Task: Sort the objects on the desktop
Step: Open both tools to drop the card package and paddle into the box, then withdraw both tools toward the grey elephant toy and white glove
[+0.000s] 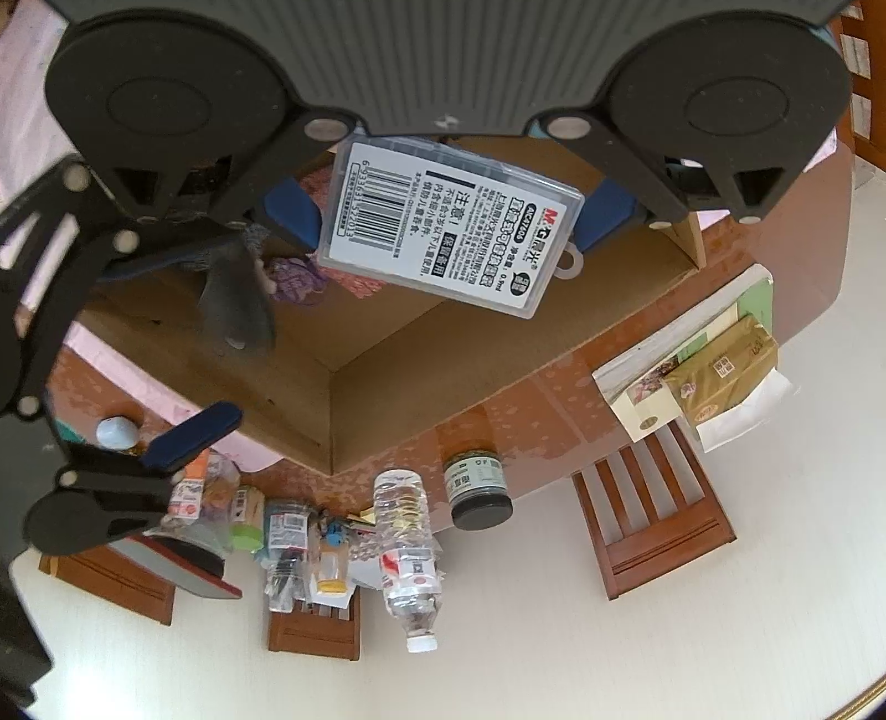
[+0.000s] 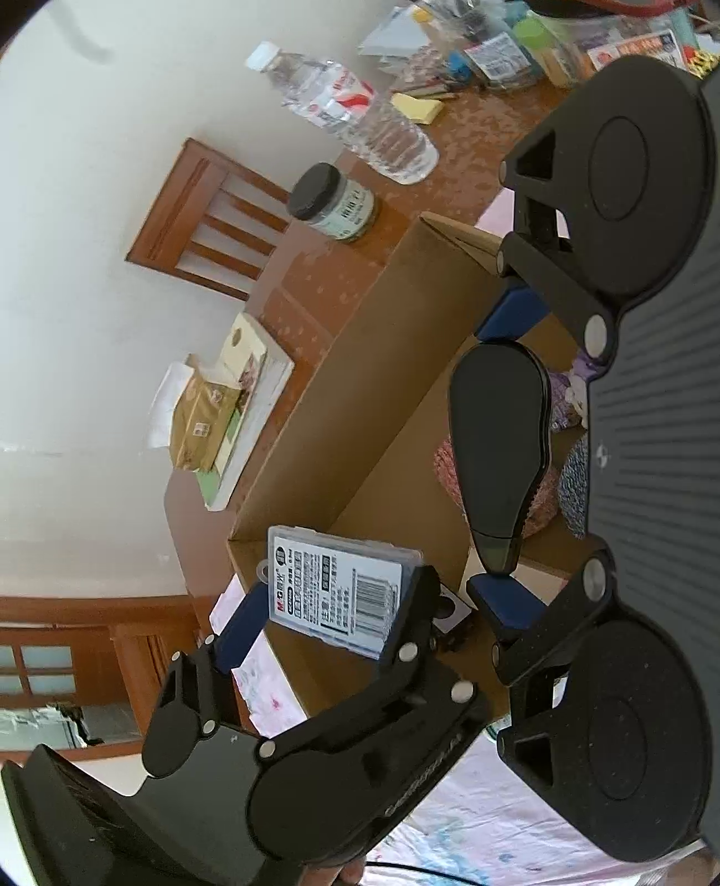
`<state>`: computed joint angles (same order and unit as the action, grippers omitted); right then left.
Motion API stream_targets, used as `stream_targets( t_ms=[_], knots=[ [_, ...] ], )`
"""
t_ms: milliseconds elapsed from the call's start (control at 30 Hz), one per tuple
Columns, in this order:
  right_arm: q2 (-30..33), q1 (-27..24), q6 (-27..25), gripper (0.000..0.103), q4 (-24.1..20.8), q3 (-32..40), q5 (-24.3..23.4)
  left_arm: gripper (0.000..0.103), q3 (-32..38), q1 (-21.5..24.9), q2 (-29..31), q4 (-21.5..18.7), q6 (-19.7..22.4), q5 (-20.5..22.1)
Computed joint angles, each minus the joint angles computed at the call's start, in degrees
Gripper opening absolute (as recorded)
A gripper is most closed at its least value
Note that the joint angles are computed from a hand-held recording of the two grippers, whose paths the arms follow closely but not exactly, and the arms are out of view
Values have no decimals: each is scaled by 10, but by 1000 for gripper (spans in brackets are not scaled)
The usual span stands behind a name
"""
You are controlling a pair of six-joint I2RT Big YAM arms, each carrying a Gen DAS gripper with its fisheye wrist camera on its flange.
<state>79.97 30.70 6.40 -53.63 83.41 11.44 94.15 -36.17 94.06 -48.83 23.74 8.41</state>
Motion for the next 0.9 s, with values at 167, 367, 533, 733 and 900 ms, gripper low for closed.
stream_targets(
  t_ms=[167,367,533,733,900],
  knots=[
    [-7,5,4,103,8,-8,17,98,0,-2,7,18,-10,-20],
    [-16,11,0,103,-4,-12,16,98,2,-1,5,11,-11,-20],
    [-31,13,11,103,-9,-23,16,98,-4,-3,-6,0,1,-19],
    [-52,14,26,103,-7,-39,17,98,-13,-7,-22,-12,12,-21],
    [-69,24,42,103,-8,-52,32,98,-25,-11,-43,-14,10,-14]
  ],
)
